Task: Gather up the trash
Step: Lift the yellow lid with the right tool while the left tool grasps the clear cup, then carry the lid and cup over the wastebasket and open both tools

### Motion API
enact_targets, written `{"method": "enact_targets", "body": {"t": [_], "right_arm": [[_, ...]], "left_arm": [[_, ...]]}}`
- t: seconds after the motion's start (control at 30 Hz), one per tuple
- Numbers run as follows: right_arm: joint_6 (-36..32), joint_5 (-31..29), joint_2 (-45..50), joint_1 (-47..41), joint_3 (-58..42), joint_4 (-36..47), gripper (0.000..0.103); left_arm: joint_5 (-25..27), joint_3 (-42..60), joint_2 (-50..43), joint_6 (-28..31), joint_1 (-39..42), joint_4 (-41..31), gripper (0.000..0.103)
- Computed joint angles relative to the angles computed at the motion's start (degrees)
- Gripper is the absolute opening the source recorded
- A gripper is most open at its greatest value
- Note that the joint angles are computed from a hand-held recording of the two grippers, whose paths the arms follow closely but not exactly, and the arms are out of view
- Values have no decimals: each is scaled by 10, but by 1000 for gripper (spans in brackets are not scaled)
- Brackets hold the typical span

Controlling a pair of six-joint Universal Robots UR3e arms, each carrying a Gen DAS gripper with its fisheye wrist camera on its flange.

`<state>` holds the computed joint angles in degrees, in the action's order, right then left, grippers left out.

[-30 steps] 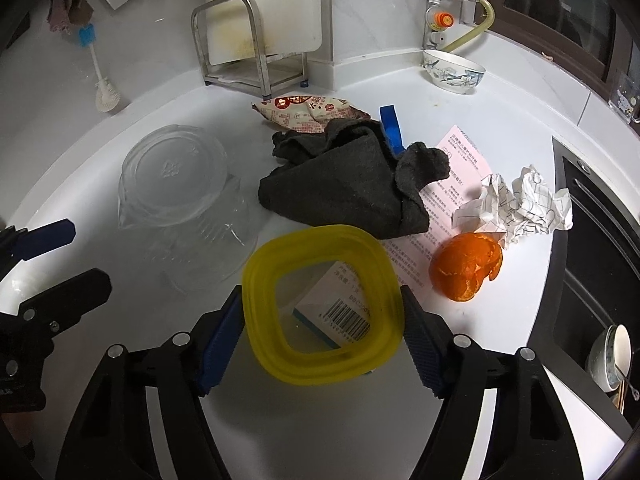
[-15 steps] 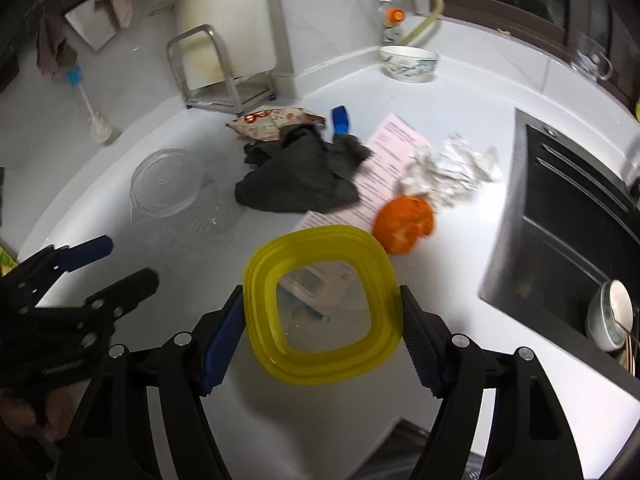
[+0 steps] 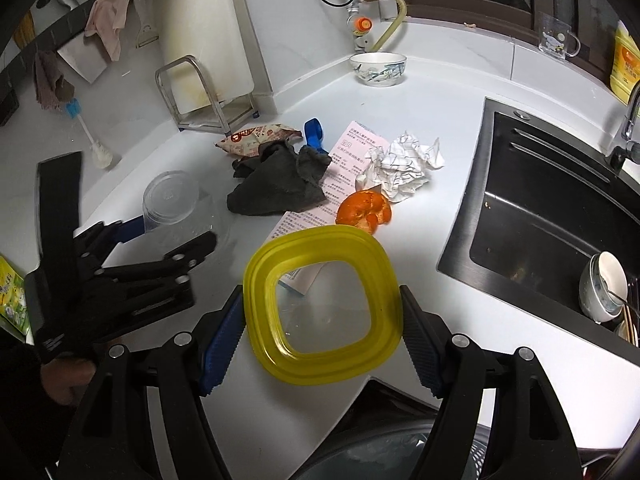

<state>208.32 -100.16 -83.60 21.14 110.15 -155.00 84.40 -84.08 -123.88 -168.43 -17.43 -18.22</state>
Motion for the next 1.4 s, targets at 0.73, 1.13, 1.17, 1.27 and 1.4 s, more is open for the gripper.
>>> {"method": "enact_targets", "body": {"t": [0.73,1.13,1.17,1.27,1.4], "right_arm": [[14,16,-46,9,57,-16,71],[-11,63,-174,-4,154,-20,71],[-22,71,-200,-8,171,-14,71],[-54,103,-276,-34,215,15,71],[-114,165,-426,-97,273,114,71]], "left_arm": [[-15,-45,61,-24,-3,-22,27],[58,-152,210,-87,-53,-74,27],[69,-160,220,-98,-63,-78,27],[104,-178,252,-143,-102,-99,27],[163,-177,277,-212,-170,-137,27]]}}
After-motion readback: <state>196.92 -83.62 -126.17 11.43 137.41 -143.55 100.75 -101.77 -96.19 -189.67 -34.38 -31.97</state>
